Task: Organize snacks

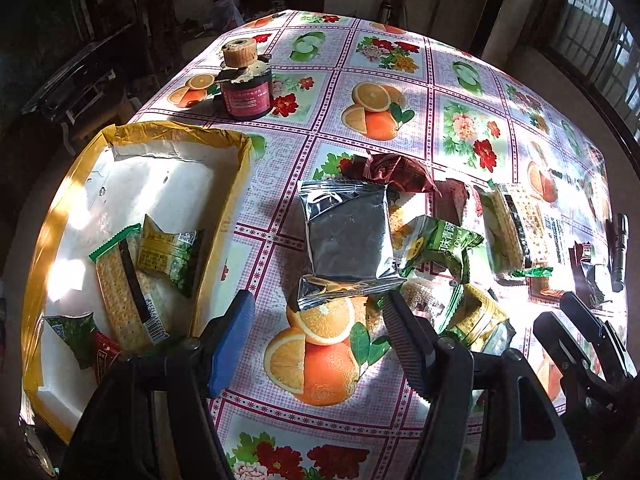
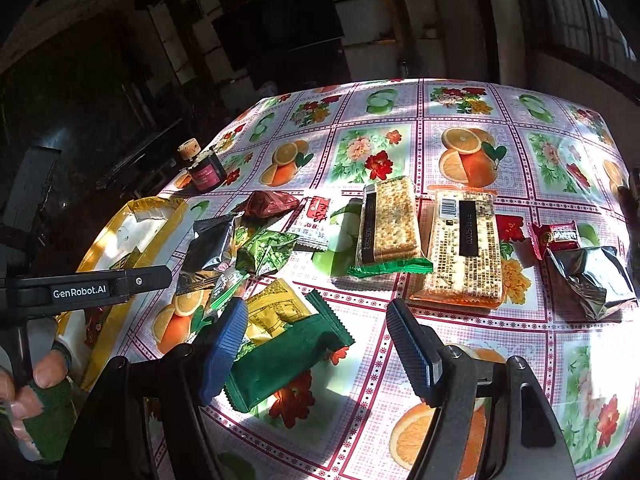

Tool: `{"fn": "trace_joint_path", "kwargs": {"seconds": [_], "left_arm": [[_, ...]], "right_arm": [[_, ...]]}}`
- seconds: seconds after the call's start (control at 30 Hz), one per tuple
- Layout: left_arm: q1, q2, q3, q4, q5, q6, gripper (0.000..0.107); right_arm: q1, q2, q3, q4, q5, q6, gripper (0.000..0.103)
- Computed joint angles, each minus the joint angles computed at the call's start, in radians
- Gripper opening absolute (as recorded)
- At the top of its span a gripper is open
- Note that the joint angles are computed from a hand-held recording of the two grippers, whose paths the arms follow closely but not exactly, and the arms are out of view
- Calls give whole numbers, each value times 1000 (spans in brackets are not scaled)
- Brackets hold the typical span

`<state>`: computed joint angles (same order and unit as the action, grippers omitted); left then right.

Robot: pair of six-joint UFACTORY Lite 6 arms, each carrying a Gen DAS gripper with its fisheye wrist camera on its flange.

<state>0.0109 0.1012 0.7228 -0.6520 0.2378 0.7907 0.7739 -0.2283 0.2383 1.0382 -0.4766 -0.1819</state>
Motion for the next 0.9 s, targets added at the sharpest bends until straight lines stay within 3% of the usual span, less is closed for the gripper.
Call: {"fn": "trace_joint_path", "kwargs": {"seconds": [0.17, 0.3, 0.47, 0.53, 0.6, 0.67, 0.73, 0.9], "left_arm": [[-62, 183, 151, 174, -19, -241, 65], [-90, 248, 209, 203, -35, -296, 65], [-114, 335, 287, 283, -14, -394, 66], [-105, 365, 309, 240, -6, -355, 66], [-116, 368, 302, 345, -45, -469, 66], [-129, 363, 286, 406, -74, -529, 65], [-137, 350, 269, 368, -91, -489, 58], [-126, 315, 235, 216, -69, -323, 58]], "right_arm": [[-224, 218, 184, -148, 57, -59, 76], [-275, 388, 313, -89, 57, -186, 76], [-310, 478, 361, -211, 77, -98, 71], [-315, 485, 359, -233, 79, -76, 60], [-325, 476, 348, -278, 83, -33, 49], [-332, 475, 347, -321, 88, 7, 49], [-326, 458, 333, -332, 88, 23, 49], [-274, 348, 256, -279, 76, 17, 49]]}}
